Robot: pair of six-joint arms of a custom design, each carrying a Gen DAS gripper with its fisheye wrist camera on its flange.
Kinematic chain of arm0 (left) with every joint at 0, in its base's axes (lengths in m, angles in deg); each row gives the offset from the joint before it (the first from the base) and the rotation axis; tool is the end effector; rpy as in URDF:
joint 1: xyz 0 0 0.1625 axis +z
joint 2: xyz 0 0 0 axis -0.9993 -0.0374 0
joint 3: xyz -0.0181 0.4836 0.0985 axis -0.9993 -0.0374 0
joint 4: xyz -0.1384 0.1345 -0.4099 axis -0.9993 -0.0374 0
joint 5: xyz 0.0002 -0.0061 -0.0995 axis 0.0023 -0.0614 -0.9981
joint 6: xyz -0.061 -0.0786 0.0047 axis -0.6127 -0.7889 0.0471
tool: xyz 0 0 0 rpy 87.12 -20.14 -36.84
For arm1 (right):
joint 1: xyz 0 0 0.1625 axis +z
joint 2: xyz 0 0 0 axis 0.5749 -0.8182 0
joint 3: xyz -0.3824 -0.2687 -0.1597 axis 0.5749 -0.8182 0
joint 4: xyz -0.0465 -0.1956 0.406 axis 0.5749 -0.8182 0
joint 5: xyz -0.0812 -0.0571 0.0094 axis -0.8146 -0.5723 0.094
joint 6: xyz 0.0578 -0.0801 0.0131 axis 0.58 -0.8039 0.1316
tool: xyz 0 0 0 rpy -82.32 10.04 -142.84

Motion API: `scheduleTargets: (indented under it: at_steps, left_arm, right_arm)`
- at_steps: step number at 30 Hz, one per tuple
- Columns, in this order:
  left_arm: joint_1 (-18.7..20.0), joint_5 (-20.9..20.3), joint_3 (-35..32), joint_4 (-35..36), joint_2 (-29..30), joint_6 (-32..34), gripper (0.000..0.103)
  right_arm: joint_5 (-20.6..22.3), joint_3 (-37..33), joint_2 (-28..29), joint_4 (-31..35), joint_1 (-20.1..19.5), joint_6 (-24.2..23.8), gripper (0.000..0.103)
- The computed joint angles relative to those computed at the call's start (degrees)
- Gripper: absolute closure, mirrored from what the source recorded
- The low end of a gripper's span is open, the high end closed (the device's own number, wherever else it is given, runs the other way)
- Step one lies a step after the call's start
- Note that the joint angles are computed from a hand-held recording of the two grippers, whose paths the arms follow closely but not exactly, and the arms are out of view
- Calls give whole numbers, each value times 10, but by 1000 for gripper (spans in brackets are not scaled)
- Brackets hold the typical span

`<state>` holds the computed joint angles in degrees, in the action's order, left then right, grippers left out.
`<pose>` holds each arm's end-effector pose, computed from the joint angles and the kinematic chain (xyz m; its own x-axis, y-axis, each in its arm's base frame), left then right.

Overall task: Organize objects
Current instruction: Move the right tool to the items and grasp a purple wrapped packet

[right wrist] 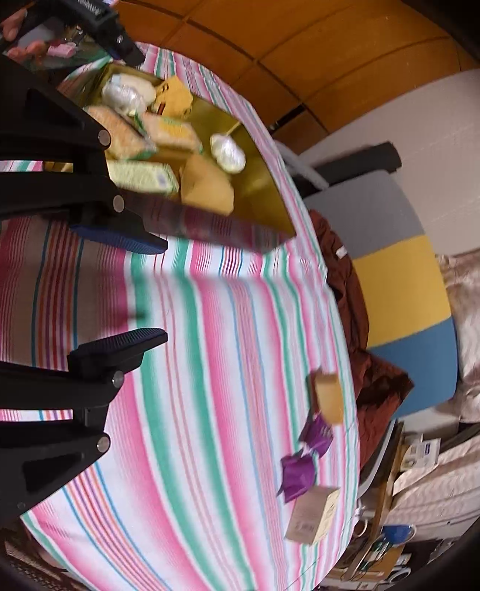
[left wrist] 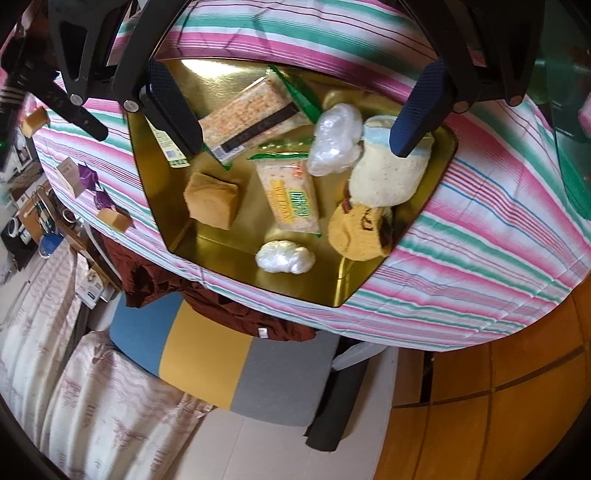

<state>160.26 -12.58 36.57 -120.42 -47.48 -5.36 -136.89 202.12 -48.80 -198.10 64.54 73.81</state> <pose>-0.0114 -0.6280 0.2009 -0.8577 0.1637 -0.4873 0.4355 0.7351 -0.5196 0.1695 -0.5787 0.0058 -0.8432 0.3432 0.4138 -0.1162 0.6352 -0.7635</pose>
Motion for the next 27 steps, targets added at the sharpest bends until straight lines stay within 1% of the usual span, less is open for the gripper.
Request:
scheduleTargets:
  at_steps: [2, 9, 14, 19, 27]
  left_arm:
    - [-3, -5, 4, -5, 0, 11, 1]
    - [-19, -17, 25, -29, 1, 52, 0]
    - [-35, -17, 42, -40, 4, 76, 0]
    - [-50, -29, 57, -33, 6, 81, 0]
    - [-77, -28, 66, -9, 25, 73, 0]
  right_arm:
    - [-4, 8, -3, -6, -6, 0, 61]
    - [-38, 29, -17, -35, -23, -18, 61]
    - [-53, 47, -33, -52, -41, -14, 61]
    - [-61, 60, -46, -69, -61, -22, 61]
    - [-59, 79, -65, -96, -87, -54, 59]
